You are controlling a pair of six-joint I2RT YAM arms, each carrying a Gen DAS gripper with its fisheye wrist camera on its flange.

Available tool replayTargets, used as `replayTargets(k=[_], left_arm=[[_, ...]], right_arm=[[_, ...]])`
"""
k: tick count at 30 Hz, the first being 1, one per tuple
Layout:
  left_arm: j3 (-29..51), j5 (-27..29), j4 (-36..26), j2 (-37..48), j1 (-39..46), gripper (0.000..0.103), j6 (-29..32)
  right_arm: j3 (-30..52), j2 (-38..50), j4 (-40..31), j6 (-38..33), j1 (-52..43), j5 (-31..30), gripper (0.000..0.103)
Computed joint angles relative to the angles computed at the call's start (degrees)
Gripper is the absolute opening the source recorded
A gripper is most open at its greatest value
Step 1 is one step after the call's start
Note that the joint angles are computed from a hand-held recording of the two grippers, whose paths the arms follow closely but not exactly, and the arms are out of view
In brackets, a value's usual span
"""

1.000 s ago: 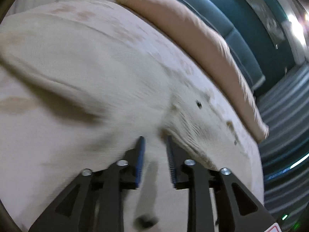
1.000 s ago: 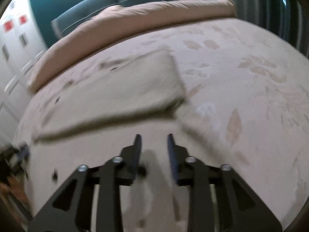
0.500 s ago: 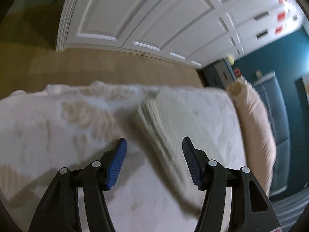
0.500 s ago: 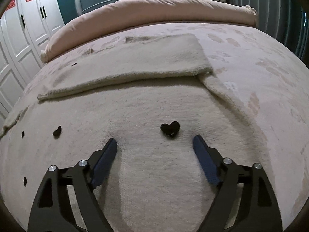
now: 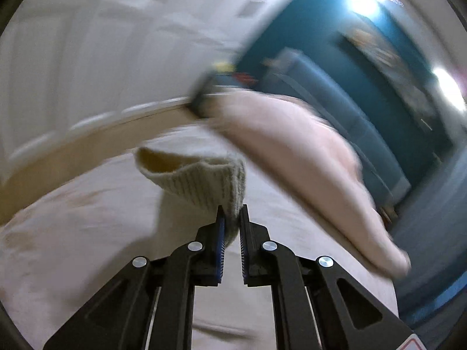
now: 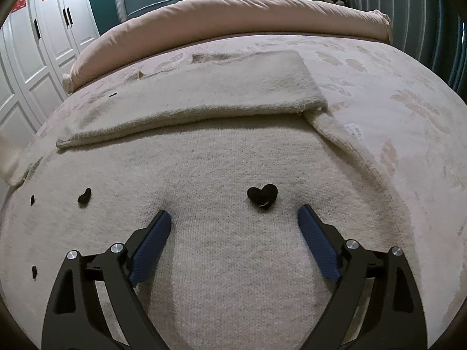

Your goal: Fold small clothes

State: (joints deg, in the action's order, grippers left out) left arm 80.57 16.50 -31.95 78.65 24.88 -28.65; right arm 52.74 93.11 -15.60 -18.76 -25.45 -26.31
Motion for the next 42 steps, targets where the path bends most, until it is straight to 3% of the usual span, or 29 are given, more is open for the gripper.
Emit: replayTargets(k=[3, 5, 8, 12, 15, 18, 21, 24, 28, 32, 34, 35, 37, 38, 42], left_arm=[[8.9, -8.5, -0.5, 4.0, -21.2, 0.006, -1.9], [14.7, -11.0, -0.5, 10.6, -32.5, 0.006, -4.0], [18.8, -15.9, 0.7, 20.0, -45.0, 0.009, -7.3], [16.6, -15.8, 3.6, 30.5, -53.8, 0.022, -18.0], [7.4, -14.2, 9.6, 31.5, -55.3, 0.022, -26.4], [-6.1, -15.4, 16.7, 24.5, -53.9, 0.026, -31.0], [-13.2, -19.2, 16.1, 16.7, -50.6, 0.039, -29.8], [-17.2, -22.0, 13.3, 10.7, -45.3, 0.043, -26.6], [-22.1, -18.8, 14.2, 6.6, -36.9, 0.043, -28.0], [-27.4, -12.2, 19.2, 3.8, -29.6, 0.043, -31.9], [-27.5, -9.7, 20.1, 4.3, -28.0, 0.043, -33.1], [-27.4, -8.8, 21.0, 4.6, -27.7, 0.041, -33.8], [-27.0, -7.9, 21.3, 4.2, -26.3, 0.024, -32.9], [-26.0, -9.1, 21.5, 3.7, -26.7, 0.009, -31.9], [-23.5, -11.3, 22.1, 2.7, -26.5, 0.005, -27.8]], right_arm=[[0.4, 0.4, -0.4, 0.0, -0.6, -1.4, 0.087], [0.8, 0.6, -0.8, -0.1, -1.1, -2.4, 0.087], [1.2, 1.0, -1.3, -0.2, -1.8, -4.0, 0.088], [2.0, 1.7, -2.3, -0.1, -3.1, -6.9, 0.088], [2.7, 2.2, -3.2, -0.1, -4.0, -8.9, 0.088], [3.6, 2.8, -4.4, -0.2, -4.6, -10.5, 0.088], [5.8, 2.5, -7.3, 0.6, -4.6, -10.2, 0.088], [8.7, 1.2, -8.5, 4.3, -4.4, -11.6, 0.088], [20.3, 7.0, -14.4, 8.3, 1.0, -9.7, 0.088], [34.4, 18.5, -20.7, 14.2, 6.6, -6.9, 0.088], [38.0, 22.0, -22.4, 16.1, 9.3, -4.0, 0.079], [39.4, 23.2, -22.6, 16.7, 10.8, -2.0, 0.066], [41.5, 23.8, -22.8, 16.7, 12.4, 0.0, 0.021], [45.3, 24.8, -25.2, 16.7, 12.2, -3.0, 0.005], [43.5, 17.3, -15.7, 23.1, 7.6, -15.7, 0.005]])
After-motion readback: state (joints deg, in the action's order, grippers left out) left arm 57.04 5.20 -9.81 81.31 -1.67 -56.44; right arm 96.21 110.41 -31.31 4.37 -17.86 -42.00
